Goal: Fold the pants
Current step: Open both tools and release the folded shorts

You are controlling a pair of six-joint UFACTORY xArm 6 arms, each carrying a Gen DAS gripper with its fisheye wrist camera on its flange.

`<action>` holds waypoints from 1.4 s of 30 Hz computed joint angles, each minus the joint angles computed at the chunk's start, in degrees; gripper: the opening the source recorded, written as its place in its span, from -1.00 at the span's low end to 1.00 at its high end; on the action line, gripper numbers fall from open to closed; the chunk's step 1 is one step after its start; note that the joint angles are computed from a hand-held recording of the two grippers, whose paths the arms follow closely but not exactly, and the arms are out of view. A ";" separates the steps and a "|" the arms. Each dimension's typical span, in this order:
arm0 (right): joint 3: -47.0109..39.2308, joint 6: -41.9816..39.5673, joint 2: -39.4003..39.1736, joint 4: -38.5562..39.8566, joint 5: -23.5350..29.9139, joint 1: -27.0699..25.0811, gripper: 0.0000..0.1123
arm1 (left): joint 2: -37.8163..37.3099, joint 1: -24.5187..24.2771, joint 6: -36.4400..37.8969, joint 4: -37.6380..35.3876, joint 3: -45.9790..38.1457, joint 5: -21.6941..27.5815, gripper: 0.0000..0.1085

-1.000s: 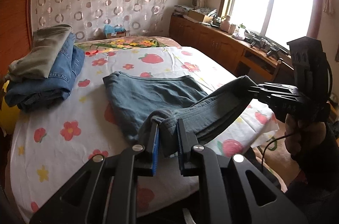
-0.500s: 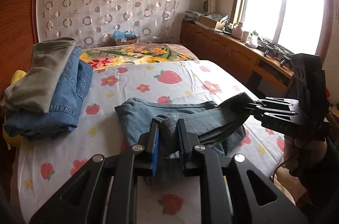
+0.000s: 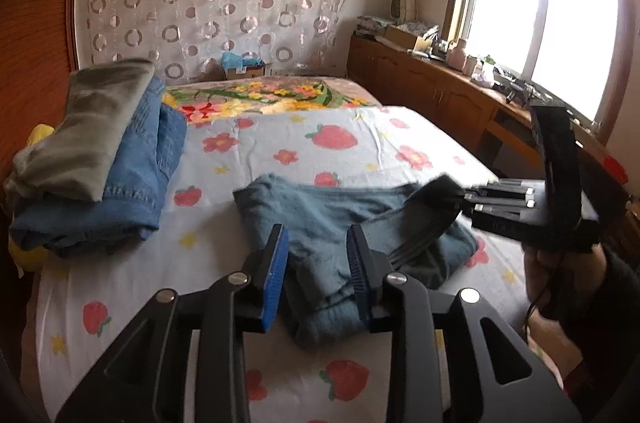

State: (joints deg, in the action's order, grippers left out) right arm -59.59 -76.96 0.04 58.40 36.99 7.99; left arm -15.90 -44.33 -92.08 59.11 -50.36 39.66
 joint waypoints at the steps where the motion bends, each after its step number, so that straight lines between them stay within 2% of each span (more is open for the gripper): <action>1: 0.02 0.65 0.04 -0.54 -0.78 0.12 -0.52 | 0.12 0.04 -0.20 -0.44 0.52 -0.20 -0.46; 2: 0.04 0.93 0.01 -0.70 -1.08 0.04 -0.33 | 0.27 0.06 -0.33 -0.96 1.01 -0.39 -0.46; 7: 1.19 -0.73 -1.81 -0.13 -1.10 -1.39 -0.09 | 1.12 0.41 -1.63 -2.71 3.31 -2.58 -0.46; 13: 4.34 -2.10 -4.06 -2.67 -0.91 -3.22 -0.07 | 2.15 0.25 -0.82 -4.60 3.76 -2.05 -0.46; 19: 7.28 -3.49 -6.54 -1.10 3.42 -6.25 -0.07 | 2.53 0.07 -1.10 -5.31 4.58 -2.40 -0.43; 23: 8.19 -3.88 -7.11 -1.77 4.13 -6.64 -0.07 | 2.59 -0.45 -2.39 -4.27 4.74 -1.09 -0.26; 30: 9.23 -3.78 -6.03 -2.89 2.12 -5.32 -0.07 | 1.72 -0.03 -5.78 -1.86 6.40 -1.70 -0.03; 36: 13.10 -11.27 -7.61 1.90 -4.72 -2.84 -0.05 | 1.17 -0.02 -4.73 -3.69 6.71 -2.00 -0.03; 42: 12.91 -13.60 -7.23 4.43 -3.70 -3.62 -0.04 | -0.04 -1.60 -2.96 -5.87 6.75 -0.82 -0.03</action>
State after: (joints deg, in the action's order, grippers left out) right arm -46.69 -90.56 -7.19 62.83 33.29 4.36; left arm -15.95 -45.93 -95.04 53.23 -43.61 38.85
